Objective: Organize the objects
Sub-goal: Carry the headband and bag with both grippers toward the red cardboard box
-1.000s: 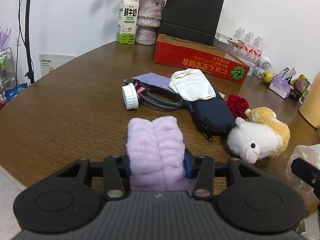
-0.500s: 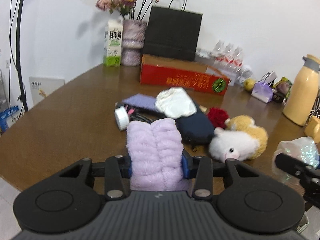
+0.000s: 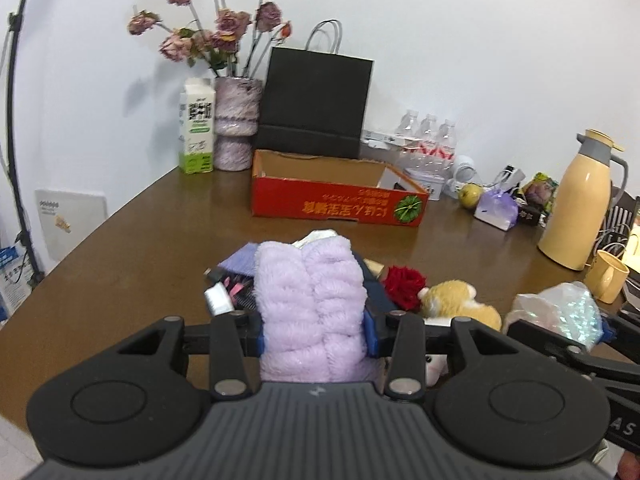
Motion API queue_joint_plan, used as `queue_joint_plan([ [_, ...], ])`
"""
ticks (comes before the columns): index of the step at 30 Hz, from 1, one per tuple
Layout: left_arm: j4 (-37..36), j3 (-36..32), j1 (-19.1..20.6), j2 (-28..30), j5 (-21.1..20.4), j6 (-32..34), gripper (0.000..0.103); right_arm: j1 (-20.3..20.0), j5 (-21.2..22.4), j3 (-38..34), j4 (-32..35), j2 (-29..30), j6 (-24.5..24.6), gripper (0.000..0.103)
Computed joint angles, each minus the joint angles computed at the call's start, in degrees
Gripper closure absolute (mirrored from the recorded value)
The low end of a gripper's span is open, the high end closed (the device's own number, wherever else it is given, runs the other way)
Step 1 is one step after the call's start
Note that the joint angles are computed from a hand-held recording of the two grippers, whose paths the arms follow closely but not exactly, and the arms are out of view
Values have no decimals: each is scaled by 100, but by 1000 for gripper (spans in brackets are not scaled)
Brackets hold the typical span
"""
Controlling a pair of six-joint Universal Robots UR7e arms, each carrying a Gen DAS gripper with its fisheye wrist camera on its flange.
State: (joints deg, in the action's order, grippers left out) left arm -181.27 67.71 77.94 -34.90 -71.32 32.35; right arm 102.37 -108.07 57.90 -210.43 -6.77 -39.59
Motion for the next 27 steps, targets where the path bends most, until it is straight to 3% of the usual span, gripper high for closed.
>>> queue_joint_plan([
  [16,793,-1499,-107,720,7,-69,61,-37,152,-1848,1365,584,98,56],
  [22,1046,-2298,-148,1138,43,-44,61,-77,285,-2828,2041,906,212,56],
  [27,1413,-3032,-180,1512,110,-78,61,-116,345,-4045,2876,1393,269,56],
])
